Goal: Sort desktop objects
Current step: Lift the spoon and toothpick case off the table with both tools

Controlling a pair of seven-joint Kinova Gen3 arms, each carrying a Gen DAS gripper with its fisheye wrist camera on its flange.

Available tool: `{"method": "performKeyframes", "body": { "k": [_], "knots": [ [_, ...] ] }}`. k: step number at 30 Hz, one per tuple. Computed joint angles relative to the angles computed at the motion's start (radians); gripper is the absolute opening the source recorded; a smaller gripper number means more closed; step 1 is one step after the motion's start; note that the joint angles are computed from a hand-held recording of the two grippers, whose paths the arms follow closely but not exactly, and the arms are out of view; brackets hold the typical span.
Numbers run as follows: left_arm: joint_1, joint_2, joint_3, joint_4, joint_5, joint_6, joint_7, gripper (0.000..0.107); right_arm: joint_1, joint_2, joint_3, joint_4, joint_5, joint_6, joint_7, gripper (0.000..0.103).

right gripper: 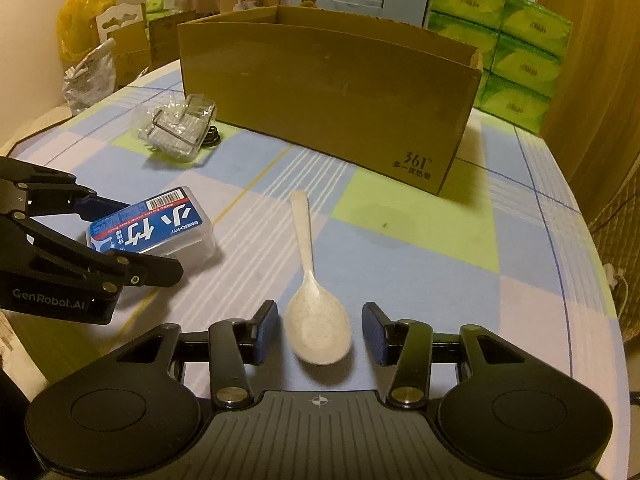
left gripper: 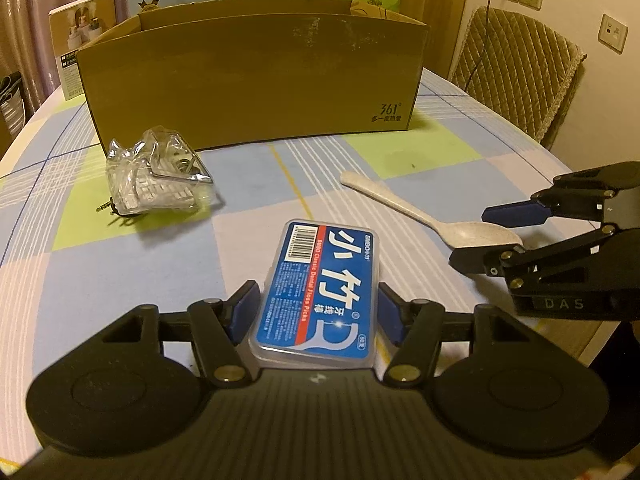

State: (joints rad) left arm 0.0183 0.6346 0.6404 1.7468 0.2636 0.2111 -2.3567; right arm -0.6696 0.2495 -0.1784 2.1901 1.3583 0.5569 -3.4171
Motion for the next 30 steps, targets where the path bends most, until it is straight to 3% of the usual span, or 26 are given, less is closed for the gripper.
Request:
{"method": "performKeyframes", "body": {
  "k": [7, 10, 15, 20, 30],
  "knots": [
    [-0.004, 0.001, 0.003, 0.001, 0.005, -0.001, -0.002, 0.058, 0.010, -0.008, 0.002, 0.005, 0.000, -0.019, -0.005, 0.043],
    [-0.005, 0.001, 0.005, 0.002, 0.005, -0.002, -0.002, 0.058, 0.012, -0.009, 0.002, 0.006, 0.004, -0.023, -0.007, 0.031],
    [0.001, 0.000, -0.002, 0.003, 0.003, -0.011, 0.002, 0.052, 0.015, -0.013, 0.003, 0.005, -0.011, -0.030, -0.008, 0.030],
    [-0.018, 0.005, 0.020, -0.003, 0.005, 0.009, -0.006, 0.052, 0.014, -0.024, 0.000, 0.018, 0.045, -0.041, -0.072, 0.030],
    [-0.068, 0.004, 0.088, 0.024, 0.007, -0.029, -0.036, 0.051, 0.042, -0.047, -0.052, 0.051, 0.188, -0.004, -0.244, 0.030]
  ]
}}
